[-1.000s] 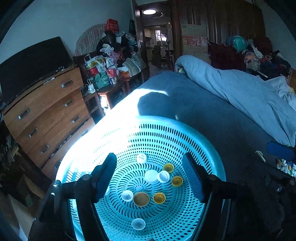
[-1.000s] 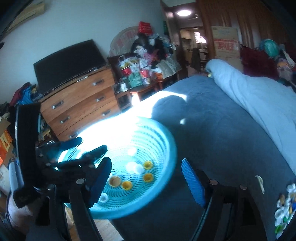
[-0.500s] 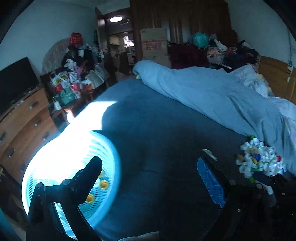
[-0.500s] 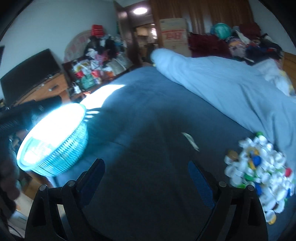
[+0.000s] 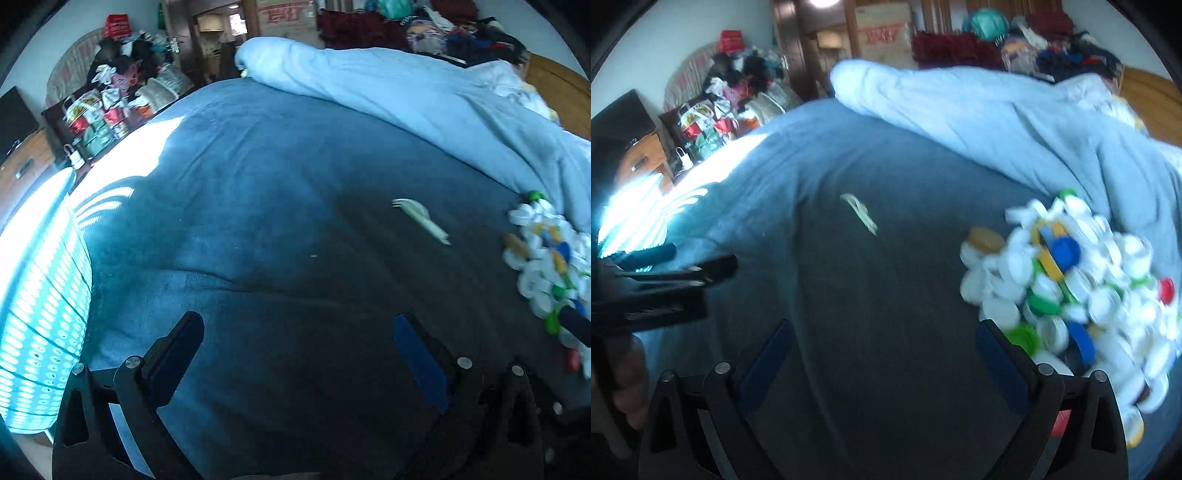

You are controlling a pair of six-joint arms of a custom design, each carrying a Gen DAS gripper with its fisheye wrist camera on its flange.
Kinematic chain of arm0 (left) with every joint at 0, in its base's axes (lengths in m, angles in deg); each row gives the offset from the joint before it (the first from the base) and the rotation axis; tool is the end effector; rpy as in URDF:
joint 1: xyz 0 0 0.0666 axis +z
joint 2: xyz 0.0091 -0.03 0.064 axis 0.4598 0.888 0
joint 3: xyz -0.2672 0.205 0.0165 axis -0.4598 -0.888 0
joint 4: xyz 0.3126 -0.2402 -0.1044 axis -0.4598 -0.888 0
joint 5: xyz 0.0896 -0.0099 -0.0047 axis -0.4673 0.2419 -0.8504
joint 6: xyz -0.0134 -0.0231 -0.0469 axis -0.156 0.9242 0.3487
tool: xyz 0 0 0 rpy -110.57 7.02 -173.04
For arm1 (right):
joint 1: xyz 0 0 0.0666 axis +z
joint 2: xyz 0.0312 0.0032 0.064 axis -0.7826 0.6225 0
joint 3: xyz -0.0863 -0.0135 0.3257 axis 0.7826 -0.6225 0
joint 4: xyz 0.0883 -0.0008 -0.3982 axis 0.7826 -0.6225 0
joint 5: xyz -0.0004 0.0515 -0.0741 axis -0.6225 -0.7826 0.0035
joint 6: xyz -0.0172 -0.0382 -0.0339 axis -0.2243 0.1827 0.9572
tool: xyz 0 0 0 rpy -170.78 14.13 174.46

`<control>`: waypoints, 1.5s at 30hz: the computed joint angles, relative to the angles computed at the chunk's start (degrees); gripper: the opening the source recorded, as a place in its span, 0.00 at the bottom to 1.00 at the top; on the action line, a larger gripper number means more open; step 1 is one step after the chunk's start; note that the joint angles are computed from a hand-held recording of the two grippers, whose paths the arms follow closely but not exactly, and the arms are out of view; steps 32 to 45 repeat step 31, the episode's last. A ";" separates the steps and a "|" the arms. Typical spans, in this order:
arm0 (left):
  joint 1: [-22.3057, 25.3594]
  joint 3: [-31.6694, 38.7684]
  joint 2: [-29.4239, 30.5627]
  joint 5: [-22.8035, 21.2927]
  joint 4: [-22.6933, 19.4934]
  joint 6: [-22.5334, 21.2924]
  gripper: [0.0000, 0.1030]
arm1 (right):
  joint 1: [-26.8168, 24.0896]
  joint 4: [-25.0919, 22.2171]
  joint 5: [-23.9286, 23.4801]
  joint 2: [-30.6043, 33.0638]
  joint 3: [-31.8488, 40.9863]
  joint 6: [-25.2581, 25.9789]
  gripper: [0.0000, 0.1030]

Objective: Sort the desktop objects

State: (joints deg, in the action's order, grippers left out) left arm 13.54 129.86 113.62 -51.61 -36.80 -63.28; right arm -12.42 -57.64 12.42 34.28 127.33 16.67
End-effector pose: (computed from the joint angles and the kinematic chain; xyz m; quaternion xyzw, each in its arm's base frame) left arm 0.6202 -0.1512 0.3492 0.1513 0.9339 0.0025 0.3239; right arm 0.4828 0.3690 0.4255 0.0962 0.9204 0.0059 0.3788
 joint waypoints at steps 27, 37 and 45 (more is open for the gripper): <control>0.43 -0.83 2.84 -0.65 2.46 0.58 0.99 | -1.45 -5.67 -1.18 7.04 5.36 -1.23 1.00; 0.58 -0.23 3.29 0.22 2.51 0.63 0.99 | -1.50 -5.68 -1.25 7.62 6.03 -1.18 1.00; 0.58 -0.23 3.29 0.22 2.51 0.63 0.99 | -1.50 -5.68 -1.25 7.62 6.03 -1.18 1.00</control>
